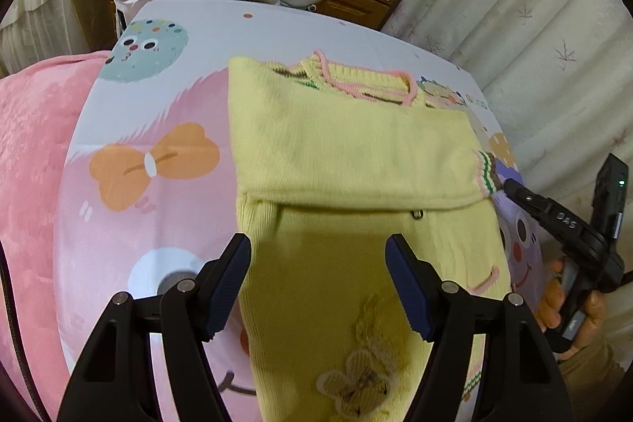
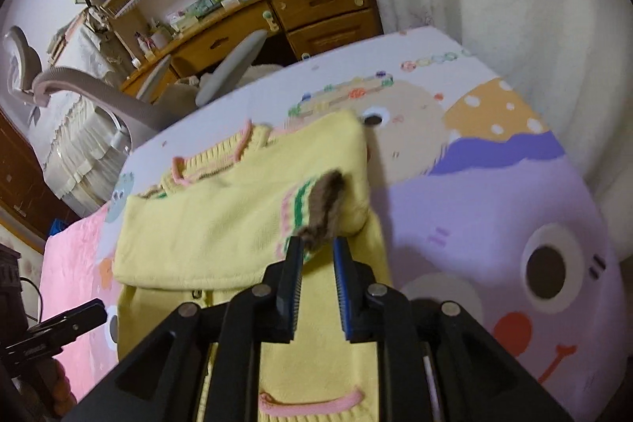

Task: Fold large clothes
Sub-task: 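Lift the cuff with the right tool, folding the cardigan side over the body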

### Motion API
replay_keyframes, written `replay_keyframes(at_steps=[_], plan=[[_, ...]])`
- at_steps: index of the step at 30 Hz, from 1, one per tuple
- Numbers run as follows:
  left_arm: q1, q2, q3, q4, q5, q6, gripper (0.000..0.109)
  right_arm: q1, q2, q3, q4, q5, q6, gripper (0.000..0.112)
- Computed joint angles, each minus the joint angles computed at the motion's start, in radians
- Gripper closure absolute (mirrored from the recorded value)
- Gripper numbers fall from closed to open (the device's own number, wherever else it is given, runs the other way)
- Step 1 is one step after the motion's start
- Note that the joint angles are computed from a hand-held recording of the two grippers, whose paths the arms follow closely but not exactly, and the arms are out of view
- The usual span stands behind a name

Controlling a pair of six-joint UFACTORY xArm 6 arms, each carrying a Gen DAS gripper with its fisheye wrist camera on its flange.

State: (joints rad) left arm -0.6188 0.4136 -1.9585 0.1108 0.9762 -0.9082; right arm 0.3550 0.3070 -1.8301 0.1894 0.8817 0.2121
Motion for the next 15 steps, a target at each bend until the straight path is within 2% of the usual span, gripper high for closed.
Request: replay_keyframes(at_steps=[3,9,15], plan=[[0.012,0.039,-0.057,0.023,0.021,-0.003,0.039,-0.009,0.064,-0.094,-0.003,0.039,-0.015,0.087],[0.046,0.105,-0.149,0.060,0.043,-0.021,0.039,-0.030,0.185,-0.255,0.057,0.121,-0.032,0.086],[0.073,0.189,-0.258,0.058,0.067,-0.023,0.039,-0.023,0.243,-0.344,0.025,0.179,-0.052,0.086]])
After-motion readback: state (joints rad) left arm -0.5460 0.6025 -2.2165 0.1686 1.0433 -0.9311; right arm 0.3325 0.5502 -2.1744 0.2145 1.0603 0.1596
